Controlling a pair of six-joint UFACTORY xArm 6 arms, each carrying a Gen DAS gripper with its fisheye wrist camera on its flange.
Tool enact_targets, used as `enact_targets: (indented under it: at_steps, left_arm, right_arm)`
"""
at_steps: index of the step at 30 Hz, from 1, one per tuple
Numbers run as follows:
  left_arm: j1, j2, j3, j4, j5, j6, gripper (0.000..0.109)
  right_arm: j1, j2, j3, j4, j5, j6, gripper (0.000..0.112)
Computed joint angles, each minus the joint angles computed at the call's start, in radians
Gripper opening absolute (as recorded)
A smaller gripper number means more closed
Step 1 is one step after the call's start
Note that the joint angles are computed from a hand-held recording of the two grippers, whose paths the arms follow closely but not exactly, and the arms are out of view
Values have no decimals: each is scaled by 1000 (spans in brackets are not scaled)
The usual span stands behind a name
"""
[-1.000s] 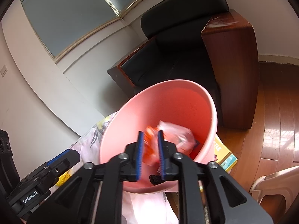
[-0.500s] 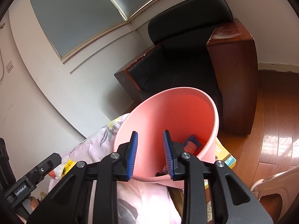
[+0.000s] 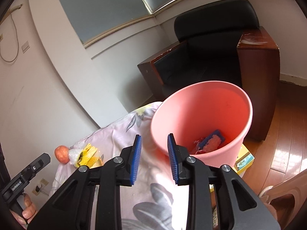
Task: Collect trash
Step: 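Withdraw both open grippers from the bin back over the table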
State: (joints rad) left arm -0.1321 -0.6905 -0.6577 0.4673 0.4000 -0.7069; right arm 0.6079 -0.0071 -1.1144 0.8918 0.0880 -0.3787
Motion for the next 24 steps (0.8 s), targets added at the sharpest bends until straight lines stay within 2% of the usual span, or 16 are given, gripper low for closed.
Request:
enact_targets:
  at_steps: [5,12,24]
  left_arm:
    - [20,-99,75,9,53,0,41]
    - [64,-191,166,-59,103,32,41]
    - [207,-191,200,-145,63,81,41]
  right_arm:
    - [33,-10,15,-54,0,37,29]
    - [63,-2,18,-134,37,105,29]
    - [99,45,-33,-265,95,194,29]
